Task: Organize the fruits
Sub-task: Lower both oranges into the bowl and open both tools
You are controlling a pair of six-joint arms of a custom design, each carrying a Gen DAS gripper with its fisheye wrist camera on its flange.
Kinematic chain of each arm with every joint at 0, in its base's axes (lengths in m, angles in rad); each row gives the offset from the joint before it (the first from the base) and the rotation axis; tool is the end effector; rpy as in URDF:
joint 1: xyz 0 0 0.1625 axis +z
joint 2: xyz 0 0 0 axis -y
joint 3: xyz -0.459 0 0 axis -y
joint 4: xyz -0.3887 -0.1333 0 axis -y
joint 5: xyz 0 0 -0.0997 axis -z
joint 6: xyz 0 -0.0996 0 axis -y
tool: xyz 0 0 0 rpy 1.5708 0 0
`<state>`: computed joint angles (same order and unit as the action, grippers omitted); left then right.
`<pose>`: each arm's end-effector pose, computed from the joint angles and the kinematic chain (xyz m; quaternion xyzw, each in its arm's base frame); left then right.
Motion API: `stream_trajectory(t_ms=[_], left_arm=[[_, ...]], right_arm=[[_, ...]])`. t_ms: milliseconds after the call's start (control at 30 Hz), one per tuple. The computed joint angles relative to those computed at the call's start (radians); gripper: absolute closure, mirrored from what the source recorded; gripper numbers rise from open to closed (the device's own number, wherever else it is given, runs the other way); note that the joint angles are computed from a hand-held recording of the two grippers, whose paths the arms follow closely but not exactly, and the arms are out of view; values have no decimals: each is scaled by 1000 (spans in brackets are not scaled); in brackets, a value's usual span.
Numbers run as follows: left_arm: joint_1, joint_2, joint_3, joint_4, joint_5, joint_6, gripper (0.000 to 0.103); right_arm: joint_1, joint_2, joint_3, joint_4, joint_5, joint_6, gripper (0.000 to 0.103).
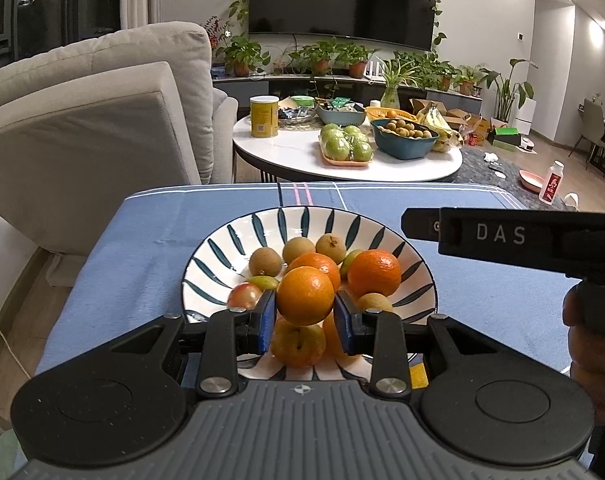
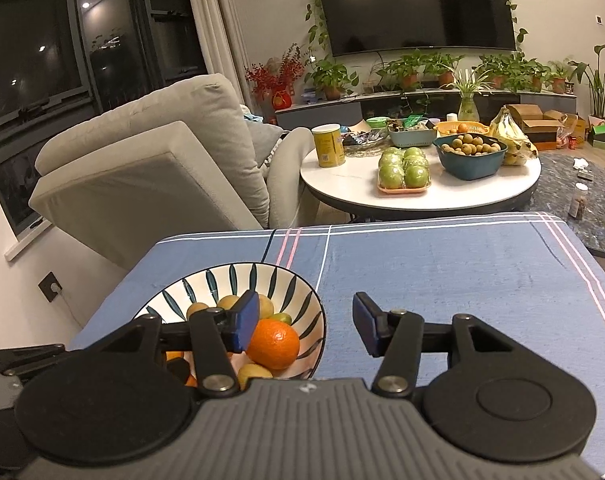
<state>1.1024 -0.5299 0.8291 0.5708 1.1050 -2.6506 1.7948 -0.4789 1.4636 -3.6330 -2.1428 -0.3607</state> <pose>-0.1791 -0.7484 0.1476 0.3515 0.8473 -0.3315 0.2205 0.2425 -0.7071 0.0983 0.0987 -0.8303 0.4745 0.2752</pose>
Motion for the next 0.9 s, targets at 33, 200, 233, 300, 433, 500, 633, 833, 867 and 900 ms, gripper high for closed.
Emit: stream_trajectory(t_ms=[33,200,233,300,433,500,633,833,867,900], left_arm=[[0,4,-5,4,0,-1,74],[2,19,-25,17,0,-3,74],[1,19,-25,14,-2,-2,73],[2,18,-27,14,-3,-7,73],[-1,-3,7,-14,-3,3,73],[-4,-16,25,-28,-4,6,69],[-10,-53,86,-75,-12,20,65],[-16,-115,184,-132,-20,17,56],[-18,-126,202,-142,-22,15,56],[-19,-134,214,-146,-24,12,56]], right_arm=[[0,1,-1,1,1,-1,24],[-1,0,0,4,2,0,24],[-1,0,-1,6,2,0,24],[-1,0,-2,9,1,0,24],[0,0,1,8,1,0,24],[1,-1,4,8,2,2,24],[2,-3,10,4,0,4,23],[8,-20,61,-24,-13,19,23],[9,-23,71,-29,-14,20,24],[11,-25,79,-32,-15,21,23]])
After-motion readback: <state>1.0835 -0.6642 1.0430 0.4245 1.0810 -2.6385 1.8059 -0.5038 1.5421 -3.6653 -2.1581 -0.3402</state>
